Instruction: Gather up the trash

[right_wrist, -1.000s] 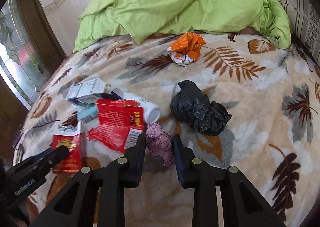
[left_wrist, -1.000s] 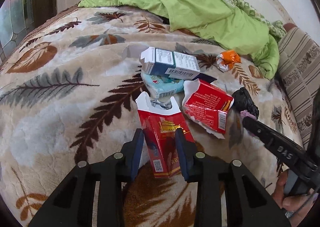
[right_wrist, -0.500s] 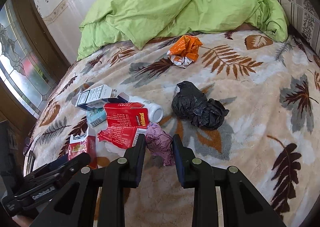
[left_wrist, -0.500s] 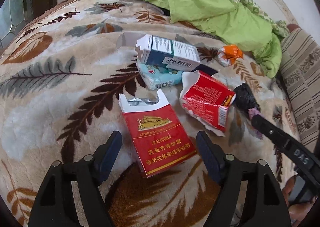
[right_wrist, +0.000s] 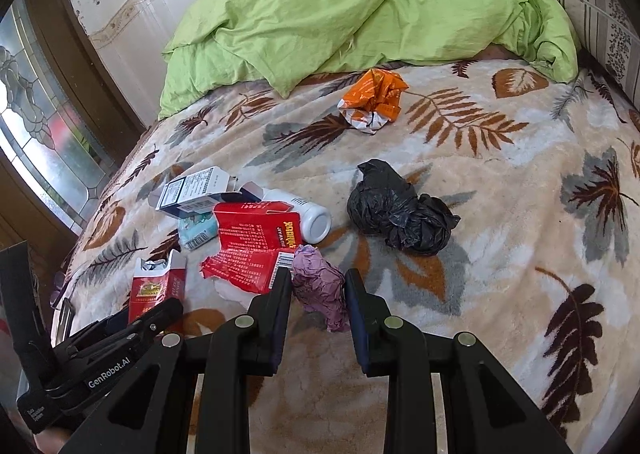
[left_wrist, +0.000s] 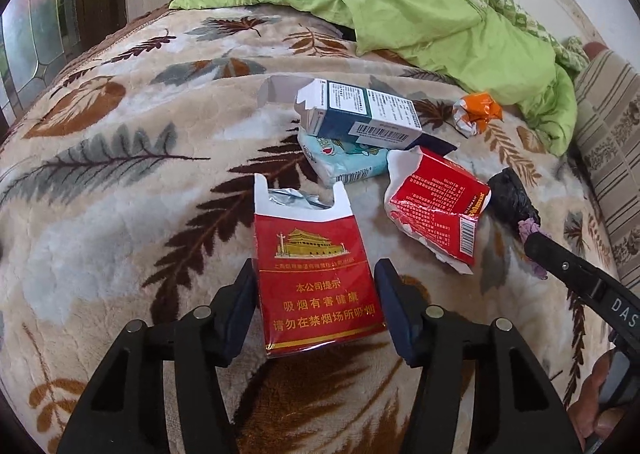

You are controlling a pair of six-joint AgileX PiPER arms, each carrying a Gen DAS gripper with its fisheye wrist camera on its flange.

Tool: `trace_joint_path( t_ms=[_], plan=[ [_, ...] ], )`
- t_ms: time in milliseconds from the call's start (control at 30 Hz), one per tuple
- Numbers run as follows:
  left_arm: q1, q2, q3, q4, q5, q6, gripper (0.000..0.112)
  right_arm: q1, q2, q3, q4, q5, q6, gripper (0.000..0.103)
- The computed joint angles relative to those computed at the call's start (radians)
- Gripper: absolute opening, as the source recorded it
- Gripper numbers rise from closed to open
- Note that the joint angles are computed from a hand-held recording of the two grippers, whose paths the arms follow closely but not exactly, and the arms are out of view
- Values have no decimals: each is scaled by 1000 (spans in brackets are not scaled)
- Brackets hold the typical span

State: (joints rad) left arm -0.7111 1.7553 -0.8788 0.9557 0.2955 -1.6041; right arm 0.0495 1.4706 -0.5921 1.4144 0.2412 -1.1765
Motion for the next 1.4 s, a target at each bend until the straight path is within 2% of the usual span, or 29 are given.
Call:
trace_joint_path(
  t_ms=[300,433,667,933,1400],
  plan=[
    [-54,-48,30,216,30,-206,56,47,-13,6,18,-38,-29,29],
    [-101,-55,24,302,99,-269,56,40,-16,7,30,-36,-43,29],
    [-172,-46,-1,345,236,-270,56,39,-22,7,29,-33,-50,29],
    [-219,-48,-1,386,328,-290,56,47,-37,15,37,-52,-62,29],
    [-250,-58,2,403,386,-295,56,43,-35,17,33,-58,-55,29]
  ],
)
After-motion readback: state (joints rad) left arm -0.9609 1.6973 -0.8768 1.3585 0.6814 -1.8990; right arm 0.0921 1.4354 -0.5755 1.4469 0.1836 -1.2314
